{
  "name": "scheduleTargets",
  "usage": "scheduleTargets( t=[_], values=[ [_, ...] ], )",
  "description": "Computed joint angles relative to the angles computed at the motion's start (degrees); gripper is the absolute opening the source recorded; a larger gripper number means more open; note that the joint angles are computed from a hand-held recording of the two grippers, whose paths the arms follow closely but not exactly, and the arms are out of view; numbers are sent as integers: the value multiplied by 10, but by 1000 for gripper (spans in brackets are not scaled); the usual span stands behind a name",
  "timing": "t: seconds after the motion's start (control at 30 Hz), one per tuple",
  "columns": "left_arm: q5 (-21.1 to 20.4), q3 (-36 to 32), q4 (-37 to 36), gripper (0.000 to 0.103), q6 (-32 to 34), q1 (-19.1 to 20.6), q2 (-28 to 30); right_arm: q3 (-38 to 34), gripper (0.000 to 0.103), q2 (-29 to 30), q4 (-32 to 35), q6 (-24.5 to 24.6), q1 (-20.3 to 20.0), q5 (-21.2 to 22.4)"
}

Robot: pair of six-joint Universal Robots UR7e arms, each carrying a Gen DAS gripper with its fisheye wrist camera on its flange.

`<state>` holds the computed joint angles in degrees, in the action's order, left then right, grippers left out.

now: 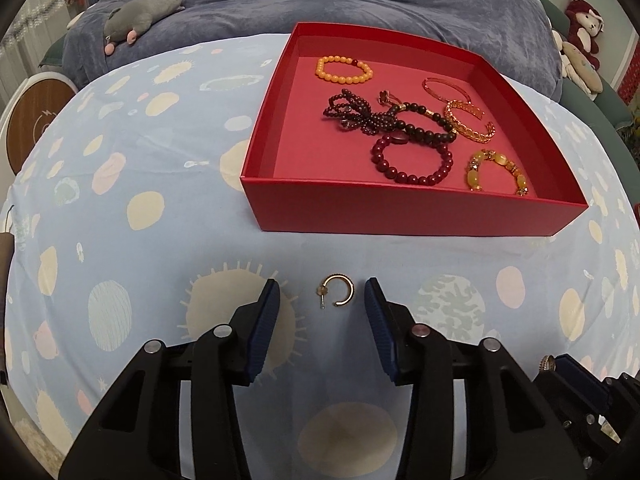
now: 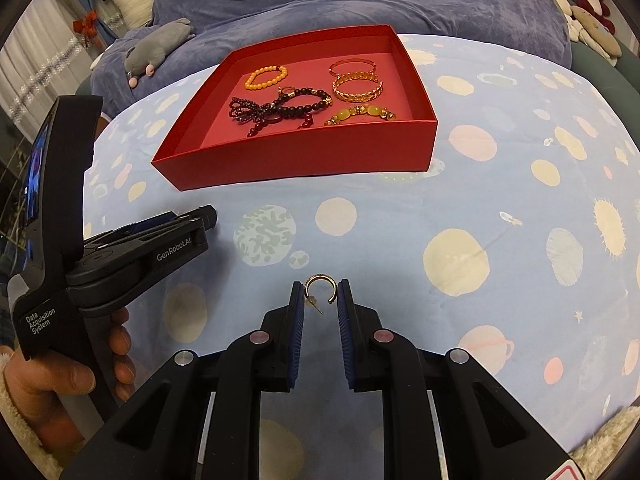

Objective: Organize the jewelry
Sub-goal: 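Lift the hoop earring with the right gripper and carry it toward the box, then lower the hoop earring into the red box and open the right gripper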

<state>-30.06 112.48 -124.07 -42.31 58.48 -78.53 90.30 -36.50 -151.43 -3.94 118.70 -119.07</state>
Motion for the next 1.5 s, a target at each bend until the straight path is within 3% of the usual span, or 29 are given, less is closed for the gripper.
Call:
scheduleTargets(
  t=[0.17, 0.47, 1.13, 1.5],
  values=[
    [10, 5, -9, 18, 16, -3, 3, -3, 16, 3, 1, 3, -2, 1],
    [3, 11, 22, 18, -9, -14, -11, 2, 16, -2, -4, 1, 0, 3],
    [3, 24, 168, 18, -129, -103, -76, 28, 16, -41, -47, -18, 38, 14],
    [13, 7, 148, 18, -109, -119, -71, 14, 16, -39, -61, -39, 45, 14]
  ],
)
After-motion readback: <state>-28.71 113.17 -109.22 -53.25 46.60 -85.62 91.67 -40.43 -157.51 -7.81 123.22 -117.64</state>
